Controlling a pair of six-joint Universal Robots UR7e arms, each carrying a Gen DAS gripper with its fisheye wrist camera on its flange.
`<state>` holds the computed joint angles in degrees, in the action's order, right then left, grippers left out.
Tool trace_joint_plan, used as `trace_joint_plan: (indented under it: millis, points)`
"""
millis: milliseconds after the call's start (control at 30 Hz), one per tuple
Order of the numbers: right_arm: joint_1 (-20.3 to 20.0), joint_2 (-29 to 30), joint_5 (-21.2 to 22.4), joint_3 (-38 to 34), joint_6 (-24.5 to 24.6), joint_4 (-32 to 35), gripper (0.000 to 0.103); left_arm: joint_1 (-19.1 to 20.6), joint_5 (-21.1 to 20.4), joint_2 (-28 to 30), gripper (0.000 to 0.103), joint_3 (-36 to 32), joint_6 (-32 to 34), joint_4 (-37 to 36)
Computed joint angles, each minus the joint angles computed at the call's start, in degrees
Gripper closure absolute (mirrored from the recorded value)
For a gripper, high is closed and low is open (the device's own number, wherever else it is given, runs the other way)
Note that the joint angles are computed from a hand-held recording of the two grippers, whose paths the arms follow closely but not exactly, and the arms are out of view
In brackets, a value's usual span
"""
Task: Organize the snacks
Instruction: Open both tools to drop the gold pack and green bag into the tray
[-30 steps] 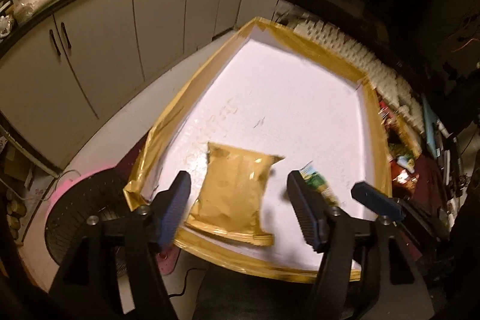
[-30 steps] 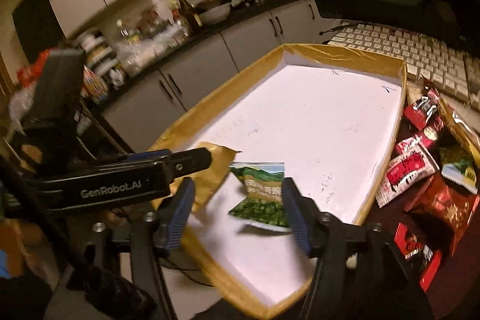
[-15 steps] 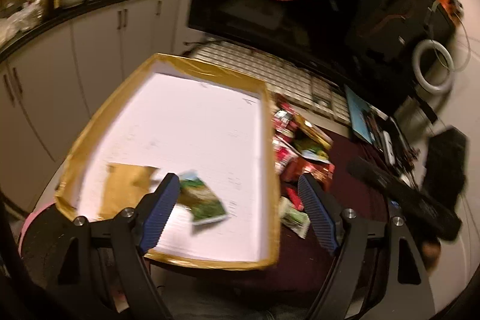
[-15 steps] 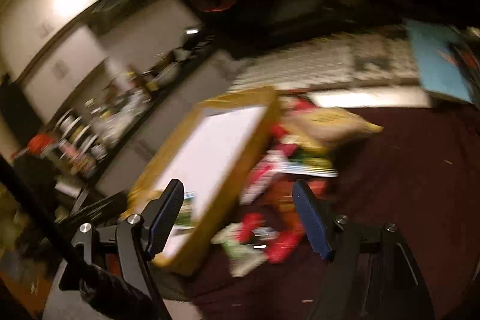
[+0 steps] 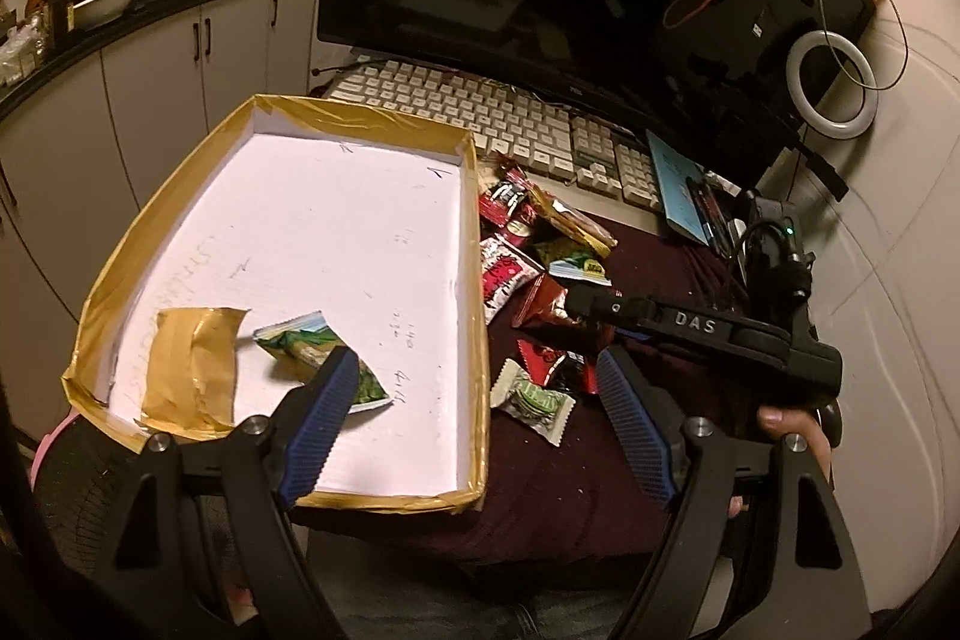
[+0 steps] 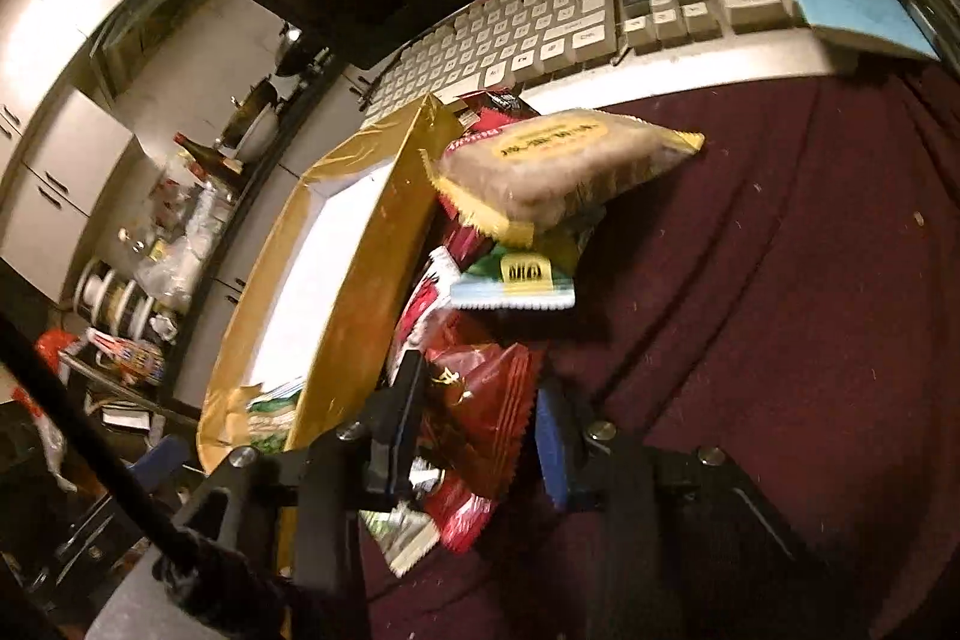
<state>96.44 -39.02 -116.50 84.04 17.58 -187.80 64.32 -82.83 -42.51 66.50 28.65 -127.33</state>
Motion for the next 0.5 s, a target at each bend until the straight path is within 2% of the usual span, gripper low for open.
trace_joint_plan:
  millis: [67,200,267,300,333,433,500]
  points:
    - [0.7,-0.7,-1.0,2.4,-0.1,-3.9,0.070,0.0,0.0,0.2,0.021,-0.3,0.0,0.5]
    - [2.5,-1.4,-8.0,6.7,0.8,-10.8,0.067,-0.2,-0.9,0.2,0.021,-0.2,-0.1,1.4]
    - [3.0,-2.0,-8.8,8.1,0.1,-11.2,0.057,-0.4,-1.1,0.1,0.021,0.2,0.4,1.4]
    - [3.2,-2.1,-9.2,8.3,-0.8,-11.3,0.046,-0.5,-1.1,0.0,0.021,0.7,0.4,1.1]
    - [3.5,-2.3,-10.3,8.8,-2.6,-12.1,0.043,-0.6,-1.4,0.0,0.021,0.9,0.6,1.1]
    - [5.3,-1.0,-17.7,6.5,-8.1,-13.9,0.039,-0.7,-1.4,-0.2,0.021,1.2,0.9,1.4]
    - [5.1,-1.3,-16.9,6.0,-11.6,-13.1,0.039,-0.7,-1.5,-0.3,0.021,1.3,1.0,1.5]
